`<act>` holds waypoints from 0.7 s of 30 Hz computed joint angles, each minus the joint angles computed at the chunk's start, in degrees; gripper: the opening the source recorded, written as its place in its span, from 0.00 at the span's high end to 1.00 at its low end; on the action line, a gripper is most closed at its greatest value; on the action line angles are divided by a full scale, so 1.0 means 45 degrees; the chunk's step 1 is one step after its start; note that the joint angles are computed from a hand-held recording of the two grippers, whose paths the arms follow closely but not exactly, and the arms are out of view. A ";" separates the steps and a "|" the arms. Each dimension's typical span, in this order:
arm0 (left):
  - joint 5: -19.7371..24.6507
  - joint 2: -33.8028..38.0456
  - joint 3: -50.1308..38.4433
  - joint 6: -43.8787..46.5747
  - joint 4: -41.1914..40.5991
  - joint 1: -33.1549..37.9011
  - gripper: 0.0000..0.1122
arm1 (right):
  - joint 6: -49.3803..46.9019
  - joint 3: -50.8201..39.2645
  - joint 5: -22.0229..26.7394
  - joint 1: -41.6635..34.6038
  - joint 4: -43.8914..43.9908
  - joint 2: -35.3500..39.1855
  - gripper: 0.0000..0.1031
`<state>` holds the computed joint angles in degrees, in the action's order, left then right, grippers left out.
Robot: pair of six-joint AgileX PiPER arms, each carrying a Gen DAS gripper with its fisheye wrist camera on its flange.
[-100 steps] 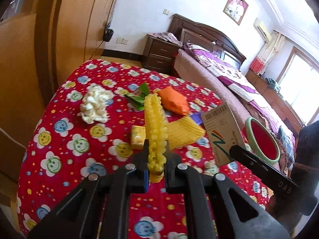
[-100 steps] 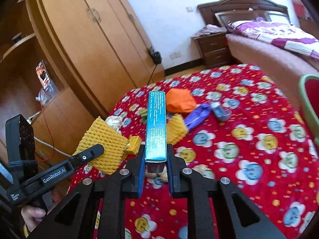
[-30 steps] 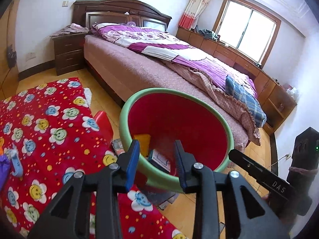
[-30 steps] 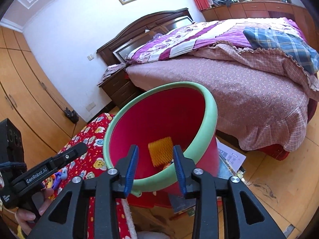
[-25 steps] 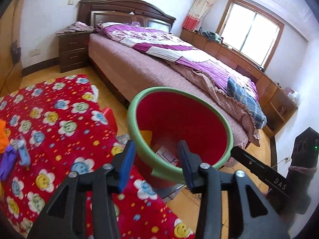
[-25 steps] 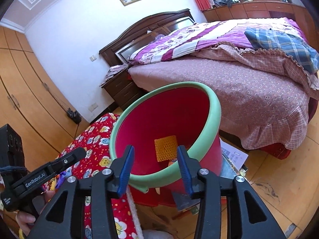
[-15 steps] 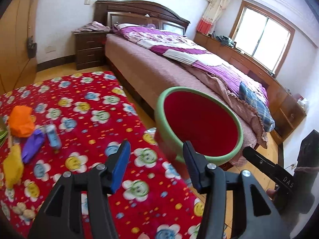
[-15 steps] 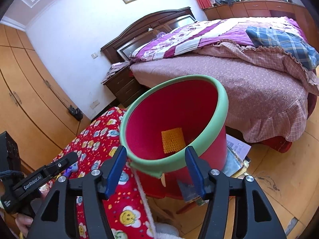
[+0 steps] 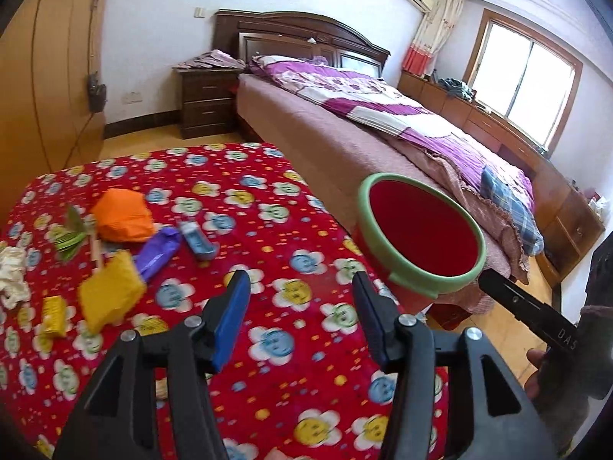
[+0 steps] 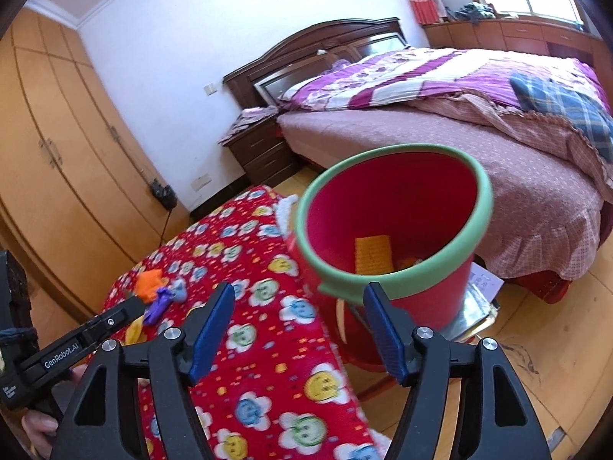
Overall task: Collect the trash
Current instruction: 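Withdraw both open grippers from the bucket back over the bedspread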
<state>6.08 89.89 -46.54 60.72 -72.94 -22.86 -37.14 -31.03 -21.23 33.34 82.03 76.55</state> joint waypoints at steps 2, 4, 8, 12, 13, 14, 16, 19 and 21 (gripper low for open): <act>0.0152 -0.0418 0.0441 0.0937 -0.0833 0.0435 0.51 | -0.0677 -0.0355 -0.0335 0.0573 0.0753 0.0225 0.31; 0.0274 -0.0793 0.0741 0.0389 -0.0178 0.0888 0.51 | -0.1318 -0.0685 -0.0687 0.1069 0.1466 0.0424 0.31; 0.0450 -0.1524 0.1407 0.0350 0.0060 0.1773 0.51 | -0.1840 -0.1297 -0.1114 0.2011 0.2013 0.0814 0.31; 0.0728 -0.2197 0.2030 0.0474 0.0175 0.2820 0.50 | -0.2393 -0.1887 -0.1449 0.2714 0.2563 0.1257 0.31; 0.0861 -0.2310 0.2129 0.0488 0.0262 0.3120 0.50 | -0.2445 -0.1998 -0.1505 0.2844 0.2628 0.1362 0.31; 0.0990 -0.2412 0.2203 0.0363 0.0507 0.3410 0.50 | -0.2442 -0.2106 -0.1555 0.2985 0.2657 0.1481 0.31; 0.1170 -0.2672 0.2387 0.0297 0.0812 0.4013 0.50 | -0.2485 -0.2335 -0.1598 0.3219 0.2805 0.1731 0.30; 0.1508 -0.2966 0.2548 0.0589 0.1036 0.4998 0.50 | -0.2423 -0.2606 -0.1570 0.3547 0.2872 0.2133 0.27; 0.1924 -0.3033 0.2535 0.1098 0.1044 0.5851 0.49 | -0.2330 -0.2767 -0.1522 0.3722 0.2855 0.2395 0.19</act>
<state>14.74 76.24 -35.13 65.66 -68.24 3.47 -47.63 -43.48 -28.08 50.09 94.88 87.33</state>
